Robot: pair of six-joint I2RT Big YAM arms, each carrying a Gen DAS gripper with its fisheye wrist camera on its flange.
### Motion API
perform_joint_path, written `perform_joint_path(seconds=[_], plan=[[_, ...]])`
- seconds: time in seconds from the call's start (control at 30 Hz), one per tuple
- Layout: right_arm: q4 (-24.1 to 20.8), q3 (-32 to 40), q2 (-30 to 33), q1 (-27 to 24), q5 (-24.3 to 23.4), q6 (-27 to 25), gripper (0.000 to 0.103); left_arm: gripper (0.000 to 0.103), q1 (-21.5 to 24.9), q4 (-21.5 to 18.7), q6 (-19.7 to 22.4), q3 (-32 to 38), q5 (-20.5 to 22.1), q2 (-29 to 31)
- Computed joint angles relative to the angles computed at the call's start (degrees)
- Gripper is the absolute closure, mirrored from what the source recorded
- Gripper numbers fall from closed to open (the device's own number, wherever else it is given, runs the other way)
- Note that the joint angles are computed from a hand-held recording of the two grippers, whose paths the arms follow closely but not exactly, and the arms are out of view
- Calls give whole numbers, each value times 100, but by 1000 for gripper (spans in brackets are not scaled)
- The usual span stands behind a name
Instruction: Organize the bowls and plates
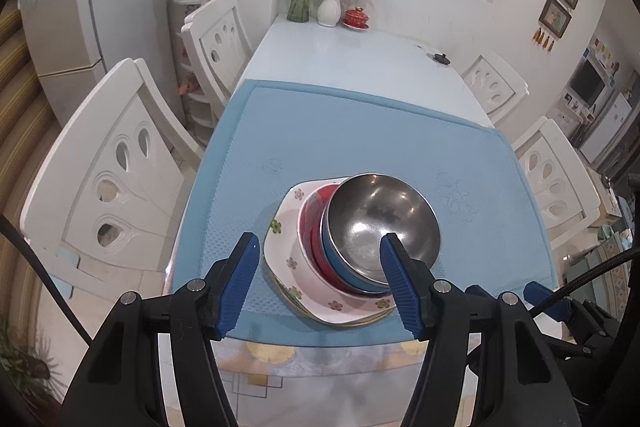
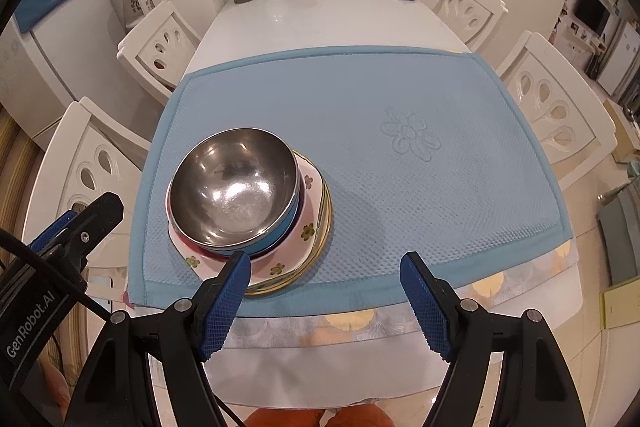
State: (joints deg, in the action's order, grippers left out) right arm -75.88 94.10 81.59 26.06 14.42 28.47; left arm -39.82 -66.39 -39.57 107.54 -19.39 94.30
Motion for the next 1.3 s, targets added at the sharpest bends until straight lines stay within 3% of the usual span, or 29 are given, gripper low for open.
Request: perform_joint_path(seconds=[1.3], plan=[[-37,368,426,32,84,244,28,42,272,77,220,30,283,142]])
